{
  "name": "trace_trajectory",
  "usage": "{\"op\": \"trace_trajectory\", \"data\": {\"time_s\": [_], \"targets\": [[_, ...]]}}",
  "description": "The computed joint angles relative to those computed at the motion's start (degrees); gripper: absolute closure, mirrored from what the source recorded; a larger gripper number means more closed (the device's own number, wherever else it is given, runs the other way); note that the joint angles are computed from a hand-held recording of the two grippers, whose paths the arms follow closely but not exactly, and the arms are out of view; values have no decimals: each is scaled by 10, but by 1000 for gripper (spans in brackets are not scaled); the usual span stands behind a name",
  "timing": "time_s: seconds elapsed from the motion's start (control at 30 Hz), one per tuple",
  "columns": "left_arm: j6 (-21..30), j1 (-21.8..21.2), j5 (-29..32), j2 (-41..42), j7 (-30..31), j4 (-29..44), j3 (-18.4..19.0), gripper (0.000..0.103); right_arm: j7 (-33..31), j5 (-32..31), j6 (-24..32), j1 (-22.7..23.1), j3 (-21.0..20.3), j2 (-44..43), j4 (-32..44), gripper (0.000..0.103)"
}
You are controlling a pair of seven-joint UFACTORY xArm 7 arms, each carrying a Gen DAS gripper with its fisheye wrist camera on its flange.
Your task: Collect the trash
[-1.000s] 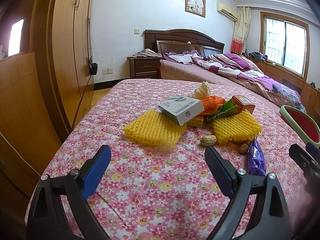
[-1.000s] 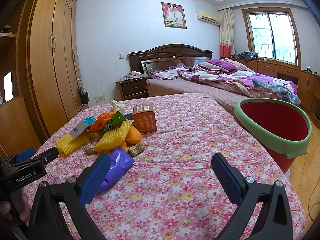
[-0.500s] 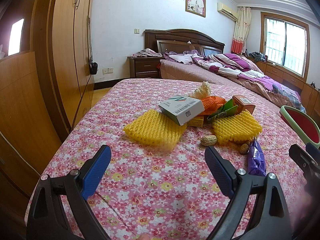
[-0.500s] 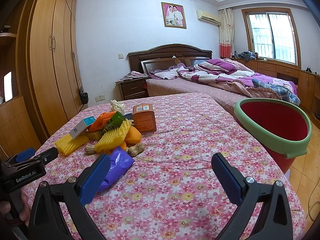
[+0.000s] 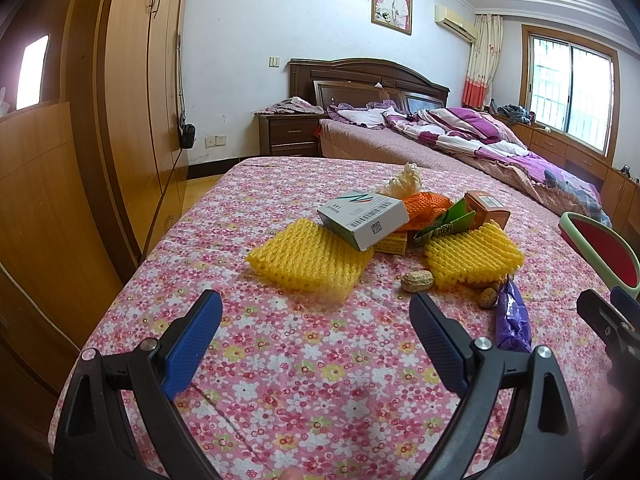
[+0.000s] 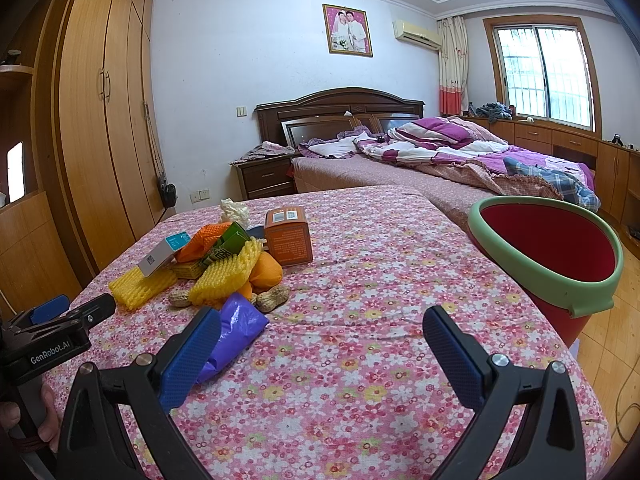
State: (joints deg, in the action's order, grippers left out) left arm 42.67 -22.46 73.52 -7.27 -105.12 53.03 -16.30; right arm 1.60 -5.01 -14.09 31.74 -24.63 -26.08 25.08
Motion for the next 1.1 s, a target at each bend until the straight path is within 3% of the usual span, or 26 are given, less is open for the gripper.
{"op": "trace_trajectory", "data": {"time_s": [0.63, 0.87, 1.03, 1.1], "targets": [[-2, 1, -2, -2, 0, -4, 1, 9, 4, 0, -2, -7, 8, 2, 1, 0], [6, 5, -21, -11, 7, -5, -3, 9, -1, -13, -16, 10, -15, -3, -8, 0], [-29, 15, -46, -19, 33, -2, 8, 9, -3, -7, 13, -33, 31, -5, 8, 0], [-41, 22, -53, -21, 49, 2, 9, 9, -13, 0, 44, -6, 6, -11, 29, 0]]}}
